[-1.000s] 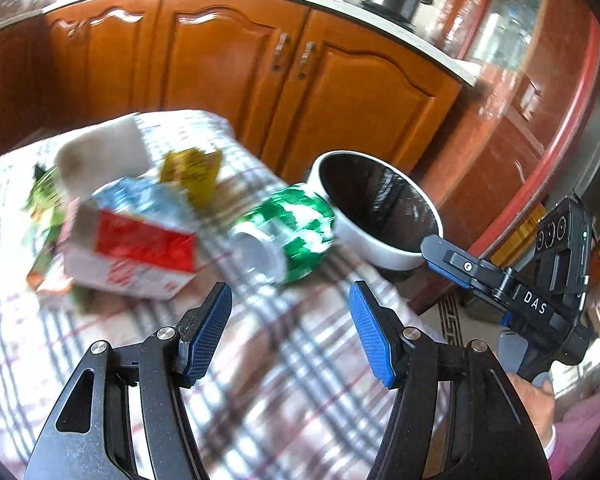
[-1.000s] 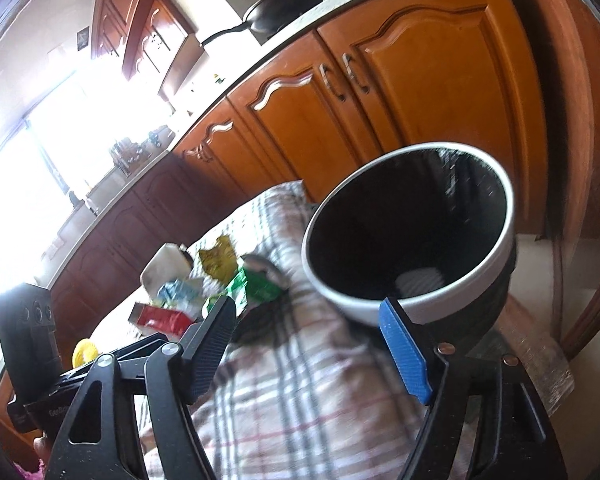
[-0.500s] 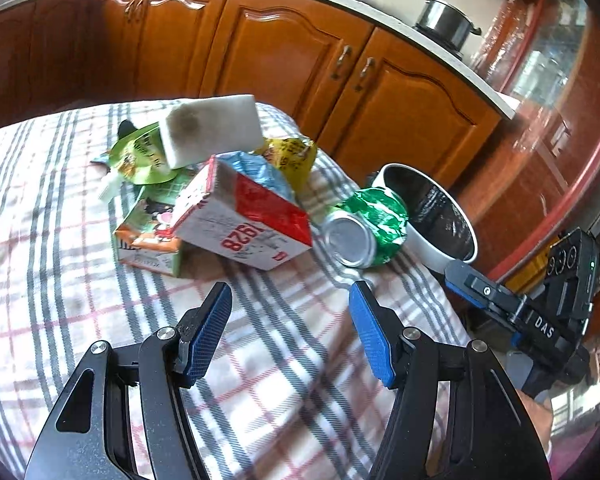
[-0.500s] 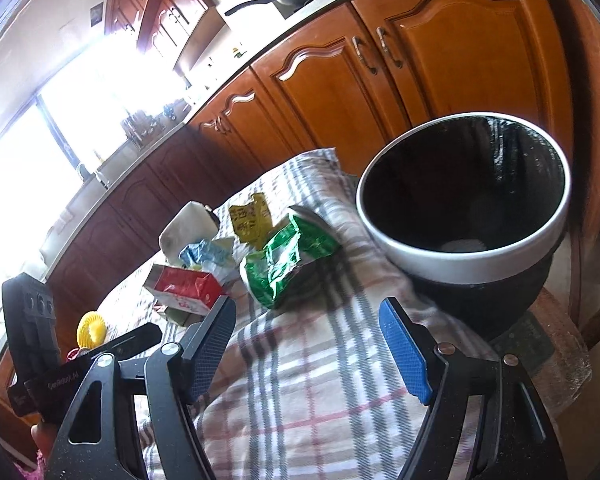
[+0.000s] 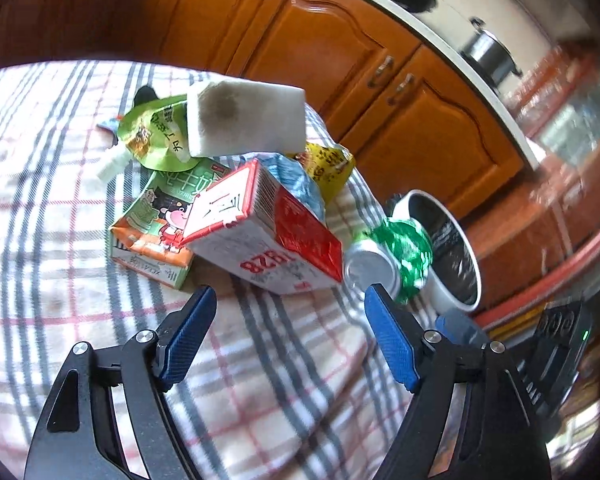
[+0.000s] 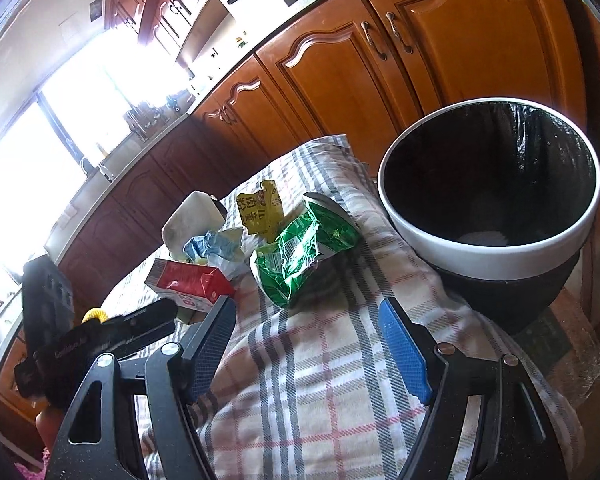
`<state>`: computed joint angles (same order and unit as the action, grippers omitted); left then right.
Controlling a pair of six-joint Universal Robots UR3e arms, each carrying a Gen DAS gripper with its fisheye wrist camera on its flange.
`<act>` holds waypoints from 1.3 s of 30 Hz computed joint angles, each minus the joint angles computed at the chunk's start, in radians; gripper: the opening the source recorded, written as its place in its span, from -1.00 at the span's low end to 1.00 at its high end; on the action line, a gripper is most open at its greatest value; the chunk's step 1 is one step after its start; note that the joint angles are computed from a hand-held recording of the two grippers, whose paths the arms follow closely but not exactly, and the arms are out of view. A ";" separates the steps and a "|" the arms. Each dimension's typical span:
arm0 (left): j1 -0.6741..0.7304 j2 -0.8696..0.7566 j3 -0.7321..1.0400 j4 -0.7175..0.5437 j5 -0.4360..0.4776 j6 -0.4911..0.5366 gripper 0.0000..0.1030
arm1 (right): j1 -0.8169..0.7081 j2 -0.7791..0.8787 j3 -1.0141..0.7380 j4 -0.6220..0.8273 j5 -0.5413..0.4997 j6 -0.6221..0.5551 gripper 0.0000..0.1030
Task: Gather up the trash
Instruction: 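Grasp the red-and-white milk carton with the left tool while the right tool grasps the green can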
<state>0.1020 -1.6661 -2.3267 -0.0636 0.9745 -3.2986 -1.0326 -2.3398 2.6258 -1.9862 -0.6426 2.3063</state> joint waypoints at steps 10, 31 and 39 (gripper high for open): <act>0.009 -0.118 0.082 0.068 -0.031 -0.096 0.54 | 0.104 0.273 -0.015 -0.315 -0.011 0.151 0.35; -0.034 0.040 -0.060 0.111 0.060 0.157 -0.06 | 0.230 0.539 -0.080 -0.608 -0.015 0.352 -0.75; -0.078 0.097 -0.071 0.105 0.067 0.189 -0.08 | 0.131 0.152 0.025 -0.398 -0.029 0.208 -0.75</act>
<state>0.0242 -1.5696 -2.3974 0.0412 1.0417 -3.1095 -0.9021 -2.1878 2.6508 -2.3841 -0.6720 2.5141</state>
